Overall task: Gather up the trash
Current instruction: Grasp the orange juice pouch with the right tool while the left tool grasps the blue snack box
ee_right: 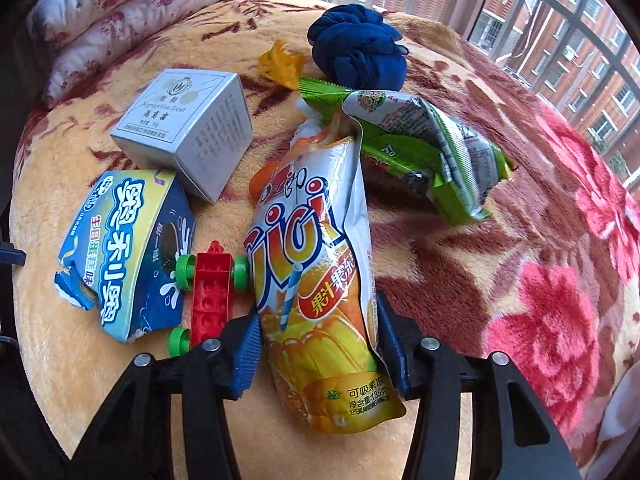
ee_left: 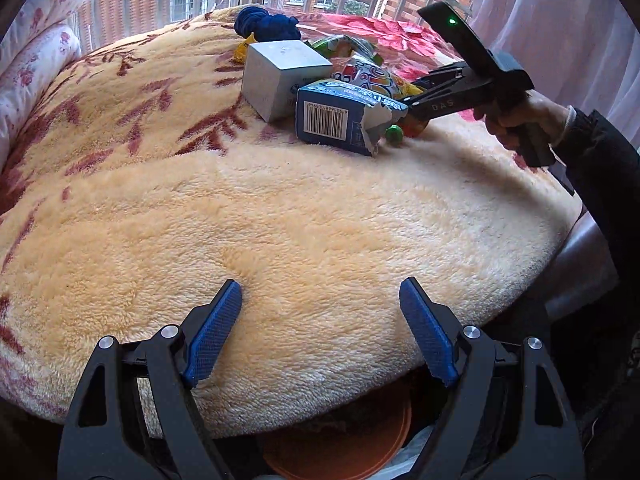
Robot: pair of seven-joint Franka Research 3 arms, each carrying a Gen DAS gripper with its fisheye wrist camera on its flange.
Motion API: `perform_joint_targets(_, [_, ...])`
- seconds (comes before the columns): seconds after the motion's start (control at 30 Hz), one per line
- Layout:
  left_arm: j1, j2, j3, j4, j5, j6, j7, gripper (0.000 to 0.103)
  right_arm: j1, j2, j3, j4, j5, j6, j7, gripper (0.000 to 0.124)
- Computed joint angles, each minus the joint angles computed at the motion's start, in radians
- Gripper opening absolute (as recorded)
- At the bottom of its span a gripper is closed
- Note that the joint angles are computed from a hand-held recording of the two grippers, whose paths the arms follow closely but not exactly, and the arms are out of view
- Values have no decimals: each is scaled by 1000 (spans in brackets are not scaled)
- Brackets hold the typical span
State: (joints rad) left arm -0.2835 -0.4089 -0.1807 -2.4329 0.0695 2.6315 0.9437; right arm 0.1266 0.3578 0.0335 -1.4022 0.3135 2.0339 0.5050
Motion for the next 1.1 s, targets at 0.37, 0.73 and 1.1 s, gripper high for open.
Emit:
perform_joint_targets(0.37, [66,197,-41,193,86,57,-120,79,-111,-225,-36,-284,290,100,19,51])
perform_joint_targets(0.73, [76,418,-45,493,204,-60,-509,79,-124,-478,-135,-577,496,73,-169,51])
perform_joint_targets(1.1, [75,575,-16,691,157,-303,-598,79,-154,-451,-170,-562,603,-16,-167,51])
